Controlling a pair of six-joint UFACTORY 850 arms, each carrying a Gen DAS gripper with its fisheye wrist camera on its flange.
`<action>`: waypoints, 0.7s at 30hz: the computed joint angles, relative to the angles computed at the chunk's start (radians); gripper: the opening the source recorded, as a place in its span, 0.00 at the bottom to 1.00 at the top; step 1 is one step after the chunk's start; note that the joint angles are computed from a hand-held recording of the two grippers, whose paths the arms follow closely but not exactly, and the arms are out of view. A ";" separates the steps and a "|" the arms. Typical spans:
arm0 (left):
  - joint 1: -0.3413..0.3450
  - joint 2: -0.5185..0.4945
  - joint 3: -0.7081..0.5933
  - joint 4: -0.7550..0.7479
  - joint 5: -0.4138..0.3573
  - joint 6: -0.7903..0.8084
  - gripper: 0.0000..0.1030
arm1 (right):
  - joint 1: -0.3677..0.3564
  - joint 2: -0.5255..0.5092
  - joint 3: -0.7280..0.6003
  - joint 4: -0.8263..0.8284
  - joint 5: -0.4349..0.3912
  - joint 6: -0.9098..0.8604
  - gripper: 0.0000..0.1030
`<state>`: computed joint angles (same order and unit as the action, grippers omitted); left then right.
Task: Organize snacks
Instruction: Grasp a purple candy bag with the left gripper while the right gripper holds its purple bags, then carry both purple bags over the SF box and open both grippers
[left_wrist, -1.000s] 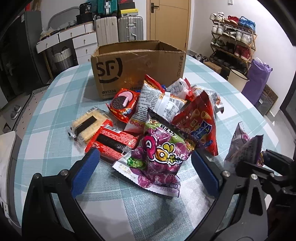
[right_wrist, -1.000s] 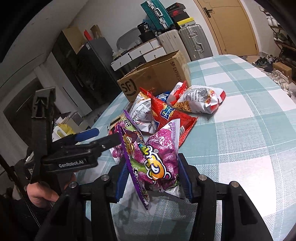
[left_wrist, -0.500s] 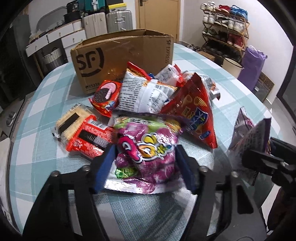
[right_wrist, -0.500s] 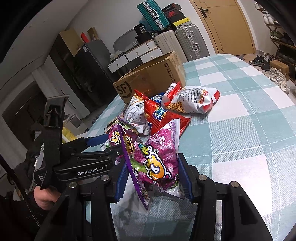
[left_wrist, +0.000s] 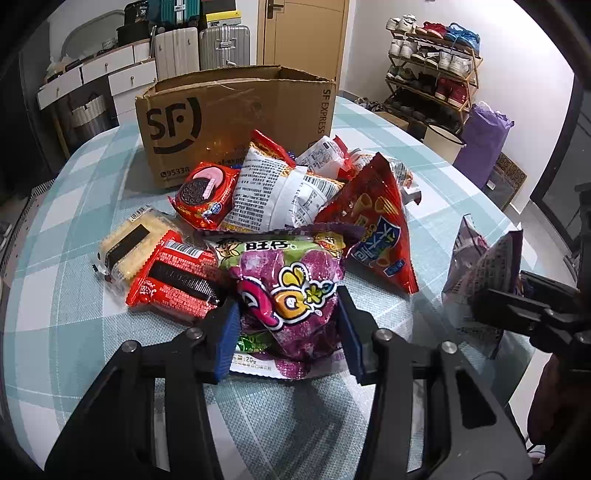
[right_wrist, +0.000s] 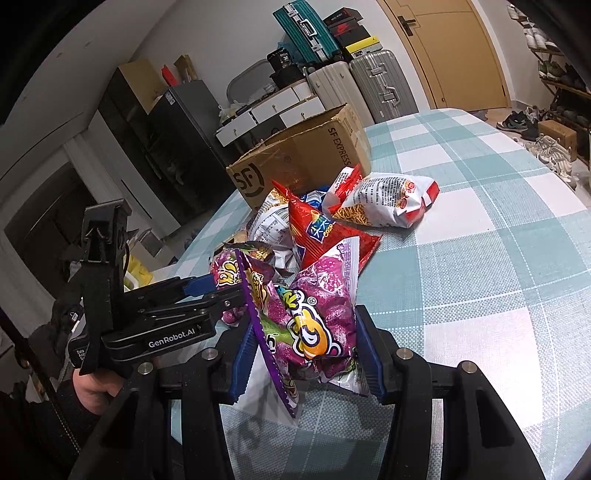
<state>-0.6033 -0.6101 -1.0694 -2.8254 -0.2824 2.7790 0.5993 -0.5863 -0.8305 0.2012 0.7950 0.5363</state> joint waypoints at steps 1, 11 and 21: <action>0.001 0.003 0.004 0.015 -0.003 -0.016 0.43 | 0.000 0.000 0.000 0.001 -0.001 -0.002 0.49; 0.000 0.016 0.021 0.060 -0.012 -0.064 0.42 | 0.004 0.008 0.003 0.016 -0.003 -0.016 0.49; 0.013 0.036 0.047 0.127 -0.037 -0.132 0.42 | 0.008 0.020 -0.004 0.028 -0.015 -0.039 0.49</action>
